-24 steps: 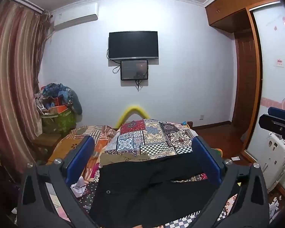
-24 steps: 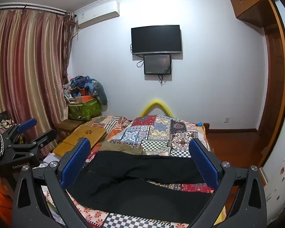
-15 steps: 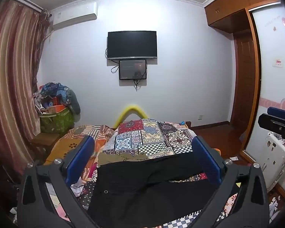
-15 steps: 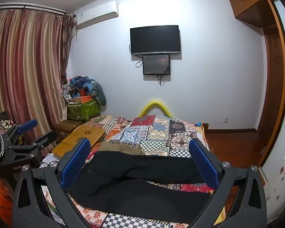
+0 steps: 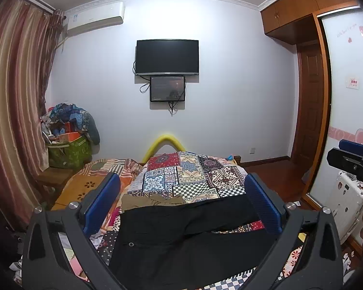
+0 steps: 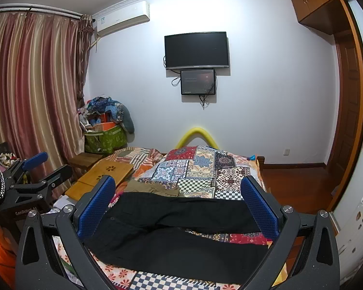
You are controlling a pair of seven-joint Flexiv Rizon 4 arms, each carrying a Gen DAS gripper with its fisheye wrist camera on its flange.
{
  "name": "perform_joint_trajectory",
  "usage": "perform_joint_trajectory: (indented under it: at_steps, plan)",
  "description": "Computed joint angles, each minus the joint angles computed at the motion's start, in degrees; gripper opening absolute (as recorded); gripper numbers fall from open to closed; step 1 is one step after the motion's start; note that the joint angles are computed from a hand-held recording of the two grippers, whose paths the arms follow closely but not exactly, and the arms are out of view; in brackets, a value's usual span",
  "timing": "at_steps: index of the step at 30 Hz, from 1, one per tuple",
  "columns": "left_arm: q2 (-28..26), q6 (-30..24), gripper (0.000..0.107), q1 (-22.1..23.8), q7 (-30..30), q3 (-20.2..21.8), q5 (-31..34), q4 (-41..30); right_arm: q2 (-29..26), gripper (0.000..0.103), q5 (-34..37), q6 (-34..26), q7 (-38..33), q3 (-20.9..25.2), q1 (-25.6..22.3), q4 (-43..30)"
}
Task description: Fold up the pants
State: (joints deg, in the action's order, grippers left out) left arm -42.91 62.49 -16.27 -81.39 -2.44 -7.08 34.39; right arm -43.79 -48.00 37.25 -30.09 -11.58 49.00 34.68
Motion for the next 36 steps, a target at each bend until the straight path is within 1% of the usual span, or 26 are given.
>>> perform_joint_trajectory:
  at_steps: [6,23,29,36]
  plan:
    - [0.2,0.5,0.103,0.4,0.6,-0.6,-0.7,0.7,0.2,0.103,-0.3,0.2,0.4,-0.1,0.0,0.4]
    - [-0.3,-0.1,0.103,0.2,0.4,-0.4,-0.7,-0.3,0.1,0.103,-0.3,-0.1,0.6,-0.2,0.2,0.0]
    - [0.2,0.4,0.103,0.4,0.7,-0.7,-1.0,0.6,0.3,0.103,-0.7,0.4,1.1,-0.2,0.2,0.8]
    - [-0.2,-0.2,0.103,0.2,0.8,-0.7,-1.1,-0.2,-0.4,0.103,-0.2,0.2,0.5,-0.1,0.1,-0.6]
